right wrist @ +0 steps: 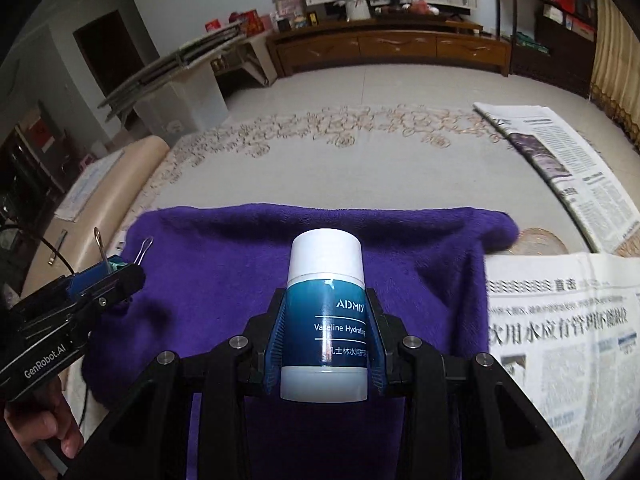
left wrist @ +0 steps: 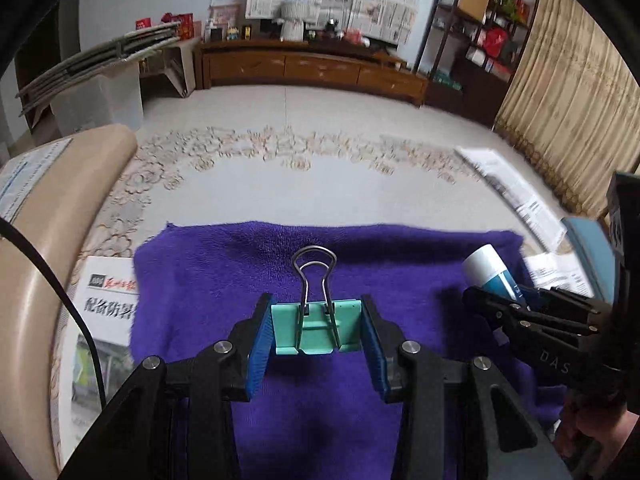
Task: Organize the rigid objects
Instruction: 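Carry the clip and jar onto the purple towel and open both tools, then grasp the clear watermelon-label candy bottle with the left tool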
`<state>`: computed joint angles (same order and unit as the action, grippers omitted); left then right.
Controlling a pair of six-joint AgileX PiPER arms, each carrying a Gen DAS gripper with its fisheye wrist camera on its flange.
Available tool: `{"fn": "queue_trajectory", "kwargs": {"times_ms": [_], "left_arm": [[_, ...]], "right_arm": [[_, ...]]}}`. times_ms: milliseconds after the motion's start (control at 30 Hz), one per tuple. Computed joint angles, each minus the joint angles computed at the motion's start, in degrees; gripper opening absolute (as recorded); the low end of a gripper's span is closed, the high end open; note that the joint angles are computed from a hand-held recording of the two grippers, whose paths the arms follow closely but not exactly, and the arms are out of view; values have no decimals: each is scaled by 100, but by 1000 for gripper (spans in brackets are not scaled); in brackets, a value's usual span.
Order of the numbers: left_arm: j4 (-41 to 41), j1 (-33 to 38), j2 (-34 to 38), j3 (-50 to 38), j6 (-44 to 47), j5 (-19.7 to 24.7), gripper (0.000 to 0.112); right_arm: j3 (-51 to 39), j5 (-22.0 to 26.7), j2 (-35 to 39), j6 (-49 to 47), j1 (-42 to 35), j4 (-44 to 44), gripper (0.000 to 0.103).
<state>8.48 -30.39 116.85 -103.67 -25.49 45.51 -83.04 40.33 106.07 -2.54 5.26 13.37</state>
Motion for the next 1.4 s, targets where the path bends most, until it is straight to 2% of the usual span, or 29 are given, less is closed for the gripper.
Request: {"fn": "queue_trajectory", "kwargs": {"times_ms": [133,233,333,400,433,467,533,567,600,700,800,833,867,933,1100,1200,1267,1400], "left_arm": [[9,0,405,-462,132,418,39],[19,-3,603,-727,233,731,40],[61,-6,723,-841,295,919,40],[138,-33,674,-733,312,850,41],[150,-51,675,-745,345,881,48],[167,-71,735,-866,402,1032,68],[233,-87,885,-1122,416,1385,88],[87,-45,848,-1085,517,1377,88],[51,-28,823,-1049,539,1379,88],[-23,11,527,-686,426,1327,88],[33,-24,-235,181,190,945,92],[161,-79,-531,504,29,795,100],[284,-146,-869,874,-147,619,103],[447,-287,-1534,1594,-436,322,103],[503,-623,-2968,3261,-857,-259,103],[167,-718,-3629,4218,-474,-693,103],[-329,-661,-3967,4846,349,-1063,103],[-425,-792,-3949,5309,1169,-1549,102]], "right_arm": [[-381,308,457,8,50,-195,36],[-368,306,468,28,119,-438,36],[-390,353,487,6,211,-697,36],[-384,369,487,-138,226,-761,37],[-417,418,496,-224,213,-719,38],[-480,502,519,-347,187,-644,40],[-641,765,586,-714,156,-445,56],[-689,852,613,-838,152,-398,70],[-668,890,599,-950,148,-387,75],[-400,731,385,-1133,135,-333,76],[99,639,-230,-1210,-68,40,76],[398,627,-623,-1282,-197,268,81],[594,626,-882,-1342,-281,430,92],[1082,607,-1500,-1483,-464,694,103],[2241,894,-3037,-1396,-919,715,103],[2766,1198,-3700,-1664,-1281,901,103],[3220,1307,-4173,-2055,-1635,1126,103],[3899,1338,-4604,-2829,-2365,1776,103]]}}
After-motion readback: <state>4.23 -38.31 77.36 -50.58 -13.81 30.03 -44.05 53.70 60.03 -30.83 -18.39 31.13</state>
